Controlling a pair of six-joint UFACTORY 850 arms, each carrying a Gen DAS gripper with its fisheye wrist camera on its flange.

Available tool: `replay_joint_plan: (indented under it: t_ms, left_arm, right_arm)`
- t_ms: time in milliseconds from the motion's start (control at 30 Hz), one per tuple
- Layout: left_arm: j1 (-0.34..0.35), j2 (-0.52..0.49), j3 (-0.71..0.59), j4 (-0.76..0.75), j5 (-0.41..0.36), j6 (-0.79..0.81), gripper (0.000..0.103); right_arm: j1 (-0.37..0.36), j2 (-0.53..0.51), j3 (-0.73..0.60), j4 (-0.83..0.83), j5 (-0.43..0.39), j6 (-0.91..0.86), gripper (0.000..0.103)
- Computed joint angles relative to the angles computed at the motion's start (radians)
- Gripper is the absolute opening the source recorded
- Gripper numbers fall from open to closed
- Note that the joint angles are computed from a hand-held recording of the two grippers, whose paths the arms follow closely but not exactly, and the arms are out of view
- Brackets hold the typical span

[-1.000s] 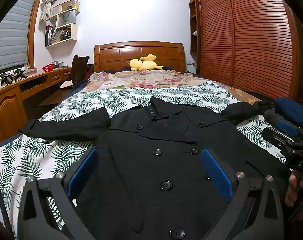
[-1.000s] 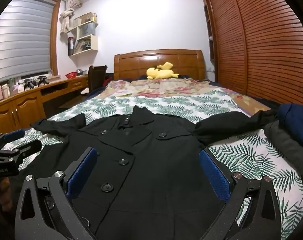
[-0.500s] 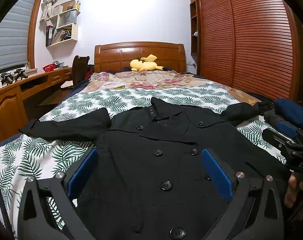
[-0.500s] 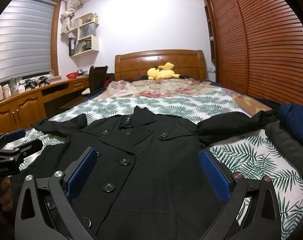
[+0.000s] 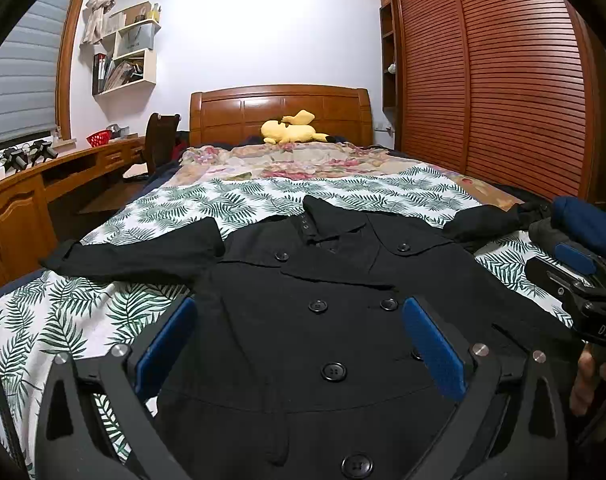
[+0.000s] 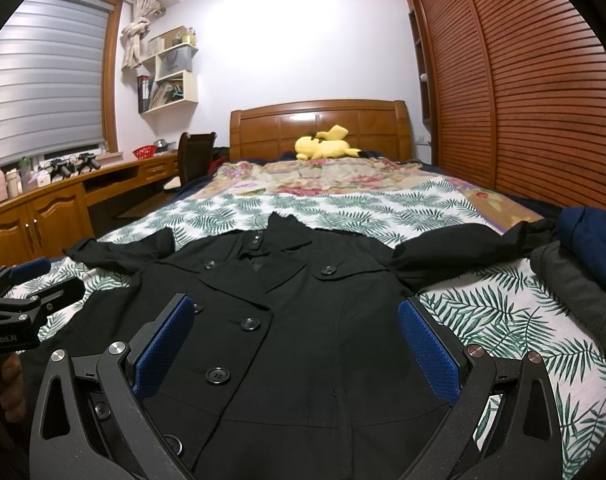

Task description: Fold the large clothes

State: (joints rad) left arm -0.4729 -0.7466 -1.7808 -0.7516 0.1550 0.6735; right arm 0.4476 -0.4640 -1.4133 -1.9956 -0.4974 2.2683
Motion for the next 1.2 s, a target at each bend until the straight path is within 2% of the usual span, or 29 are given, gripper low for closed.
replay_joint_plan:
  t_ms: [1200]
  left_arm:
    - [-0.001, 0.011, 0.007, -0.012, 0.006, 0.014, 0.103]
  right_arm:
    - [0.003, -0.001, 0.0, -0.003, -0.003, 0.006, 0.103]
